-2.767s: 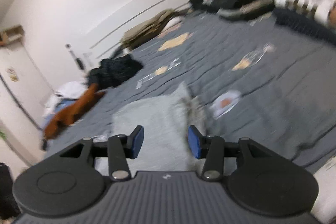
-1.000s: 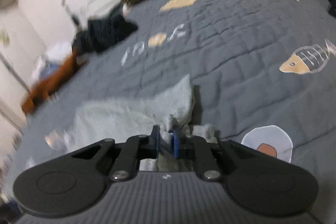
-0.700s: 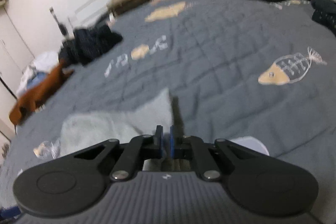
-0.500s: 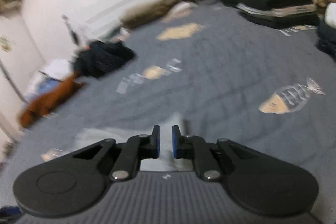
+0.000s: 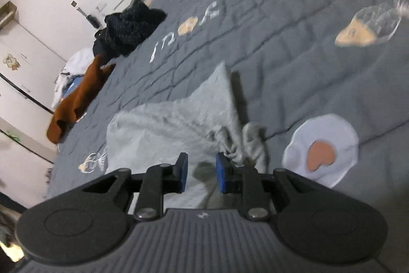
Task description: Fold clothes
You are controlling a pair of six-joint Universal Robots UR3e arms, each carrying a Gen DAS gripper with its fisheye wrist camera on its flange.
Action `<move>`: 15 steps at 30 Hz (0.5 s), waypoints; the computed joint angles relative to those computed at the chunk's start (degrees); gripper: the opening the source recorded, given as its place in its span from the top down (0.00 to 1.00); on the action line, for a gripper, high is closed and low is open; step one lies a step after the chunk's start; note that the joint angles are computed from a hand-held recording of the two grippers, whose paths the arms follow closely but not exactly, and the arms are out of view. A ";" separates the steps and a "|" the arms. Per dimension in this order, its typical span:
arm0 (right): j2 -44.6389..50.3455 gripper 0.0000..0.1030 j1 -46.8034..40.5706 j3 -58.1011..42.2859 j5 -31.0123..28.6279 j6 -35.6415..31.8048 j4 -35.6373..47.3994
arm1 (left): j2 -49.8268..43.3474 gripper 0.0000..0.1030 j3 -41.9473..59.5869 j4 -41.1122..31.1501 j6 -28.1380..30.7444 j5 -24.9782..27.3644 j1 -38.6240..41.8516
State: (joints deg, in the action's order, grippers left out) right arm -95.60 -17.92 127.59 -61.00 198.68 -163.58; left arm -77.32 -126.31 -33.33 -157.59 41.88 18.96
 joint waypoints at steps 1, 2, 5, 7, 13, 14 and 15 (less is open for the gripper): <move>-1.11 0.77 0.42 0.15 -1.62 0.00 0.06 | 0.05 0.37 0.02 -0.08 0.16 0.00 -0.08; -2.21 0.77 0.85 0.27 -3.26 -0.03 0.15 | 0.16 0.37 0.03 -0.26 0.37 -0.03 -0.12; -5.53 0.76 -1.68 3.24 -0.15 1.03 -1.58 | 0.19 0.36 0.14 -0.28 0.56 0.38 -0.60; -7.35 0.72 -3.10 4.57 2.79 1.54 -1.80 | 0.10 0.35 0.23 -0.14 0.55 0.78 -1.02; -10.32 0.57 4.74 0.34 -5.12 1.66 3.39 | 2.08 0.32 0.67 -3.37 1.46 0.71 -1.61; -10.42 0.56 6.14 -0.62 -6.37 1.98 4.41 | 2.71 0.30 0.54 -3.19 0.84 0.95 -1.81; -11.10 0.55 7.25 -1.51 -7.34 2.27 6.11 | 3.16 0.27 0.84 -2.97 -0.23 1.68 -2.40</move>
State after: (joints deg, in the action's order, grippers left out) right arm -106.70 -10.67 126.07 -68.34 200.95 -157.47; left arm -74.16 -125.46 -36.29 -157.82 43.55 16.56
